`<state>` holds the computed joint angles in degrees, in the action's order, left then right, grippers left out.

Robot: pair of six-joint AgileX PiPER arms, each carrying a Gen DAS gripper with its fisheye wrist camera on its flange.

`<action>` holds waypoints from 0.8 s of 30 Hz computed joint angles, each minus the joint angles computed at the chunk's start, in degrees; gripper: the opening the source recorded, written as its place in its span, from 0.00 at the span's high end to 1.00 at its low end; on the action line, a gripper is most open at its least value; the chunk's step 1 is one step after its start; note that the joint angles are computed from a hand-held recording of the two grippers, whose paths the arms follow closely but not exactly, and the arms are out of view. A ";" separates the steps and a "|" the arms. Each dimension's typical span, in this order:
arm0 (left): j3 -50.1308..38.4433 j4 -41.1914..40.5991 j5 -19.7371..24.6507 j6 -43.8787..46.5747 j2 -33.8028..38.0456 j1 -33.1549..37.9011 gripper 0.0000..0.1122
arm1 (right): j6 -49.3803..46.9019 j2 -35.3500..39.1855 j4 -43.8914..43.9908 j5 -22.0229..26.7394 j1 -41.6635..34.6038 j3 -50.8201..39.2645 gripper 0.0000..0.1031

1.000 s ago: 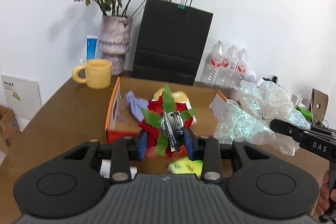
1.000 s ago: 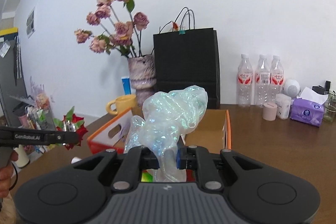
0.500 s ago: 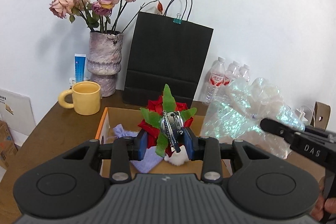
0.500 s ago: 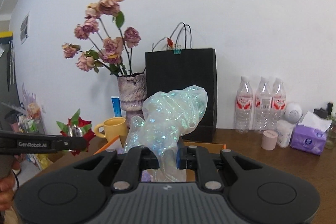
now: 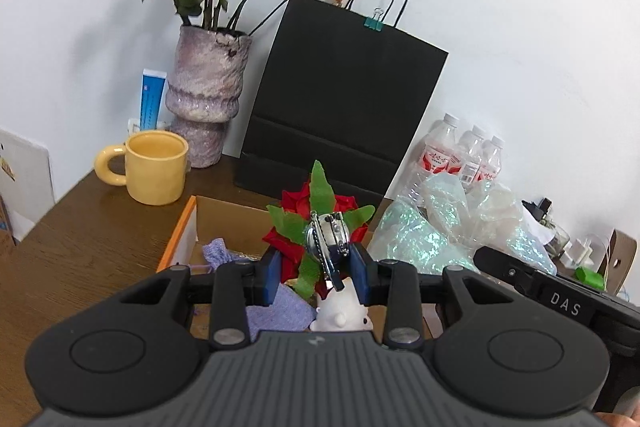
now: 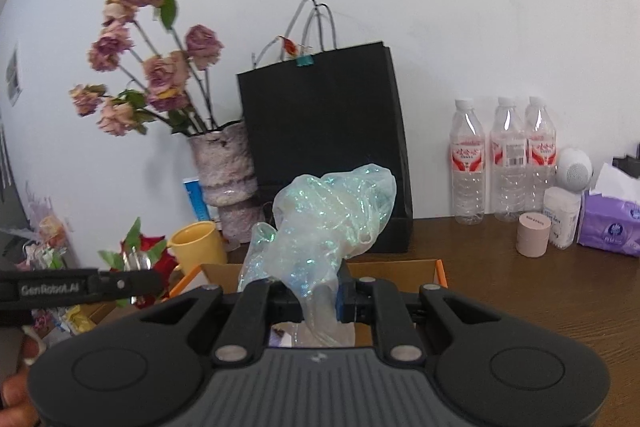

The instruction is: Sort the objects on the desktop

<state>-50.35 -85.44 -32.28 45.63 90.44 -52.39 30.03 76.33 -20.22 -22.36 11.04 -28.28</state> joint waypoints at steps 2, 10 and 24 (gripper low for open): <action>-0.59 1.41 1.02 -1.96 1.18 1.29 0.68 | 4.41 2.33 -3.86 -0.93 -1.63 -1.42 0.88; -2.42 3.79 8.14 -4.05 5.35 7.01 0.68 | 13.40 11.64 -13.26 -1.10 -4.77 -6.88 0.88; -5.52 -7.08 14.32 6.37 10.09 11.96 0.68 | 13.29 18.94 -13.20 3.74 -3.56 -11.13 0.88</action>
